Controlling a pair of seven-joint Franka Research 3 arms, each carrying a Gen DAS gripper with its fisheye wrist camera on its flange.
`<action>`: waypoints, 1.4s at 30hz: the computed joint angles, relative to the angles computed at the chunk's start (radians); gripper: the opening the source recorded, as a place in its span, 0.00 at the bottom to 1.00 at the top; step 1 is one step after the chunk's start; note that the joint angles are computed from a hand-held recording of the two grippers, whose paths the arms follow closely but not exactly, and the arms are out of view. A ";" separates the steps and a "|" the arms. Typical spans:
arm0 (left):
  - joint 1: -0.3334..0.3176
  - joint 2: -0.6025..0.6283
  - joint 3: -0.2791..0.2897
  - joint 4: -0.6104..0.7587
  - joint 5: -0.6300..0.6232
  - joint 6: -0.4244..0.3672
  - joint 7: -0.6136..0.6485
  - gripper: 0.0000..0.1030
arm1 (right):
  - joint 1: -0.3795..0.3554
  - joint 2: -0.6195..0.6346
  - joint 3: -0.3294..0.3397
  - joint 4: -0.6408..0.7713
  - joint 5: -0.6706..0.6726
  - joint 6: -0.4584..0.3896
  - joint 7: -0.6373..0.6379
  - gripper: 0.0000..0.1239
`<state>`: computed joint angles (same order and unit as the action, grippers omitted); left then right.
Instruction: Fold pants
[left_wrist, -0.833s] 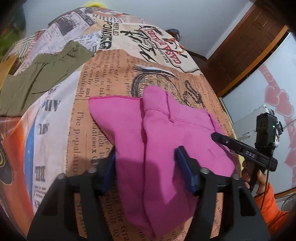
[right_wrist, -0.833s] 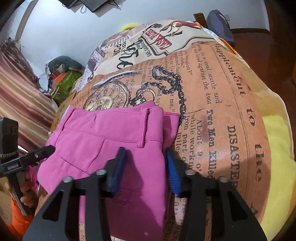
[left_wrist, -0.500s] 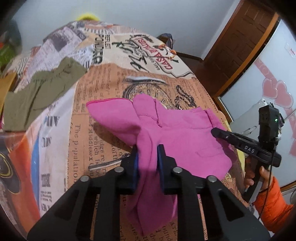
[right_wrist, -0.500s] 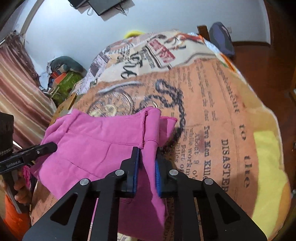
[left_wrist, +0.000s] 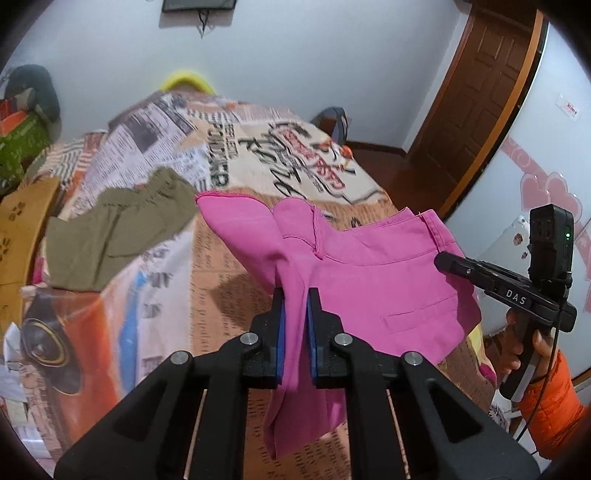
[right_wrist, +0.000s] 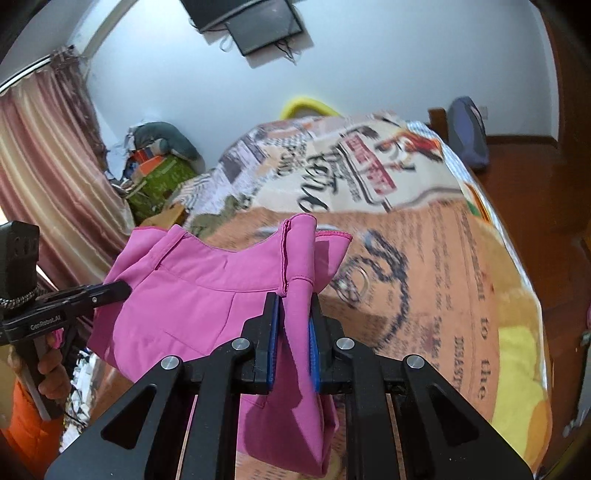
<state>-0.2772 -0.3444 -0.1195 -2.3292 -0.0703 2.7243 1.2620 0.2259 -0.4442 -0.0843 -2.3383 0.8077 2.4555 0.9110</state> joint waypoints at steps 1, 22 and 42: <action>0.007 -0.017 0.000 -0.007 0.007 0.001 -0.003 0.09 | 0.005 0.001 0.003 0.007 0.004 0.004 -0.002 0.10; 0.089 -0.028 0.190 0.001 -0.109 0.058 0.180 0.09 | 0.132 0.272 0.127 0.310 0.019 0.139 -0.011 0.10; 0.358 0.388 0.130 0.304 -0.211 0.035 0.365 0.09 | 0.171 0.813 0.227 0.866 -0.322 0.107 0.257 0.10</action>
<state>0.0812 0.0433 0.0109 -2.0248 -0.2813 2.7597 1.6269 0.3966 0.3684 0.1427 -1.4718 0.4853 2.5620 1.1679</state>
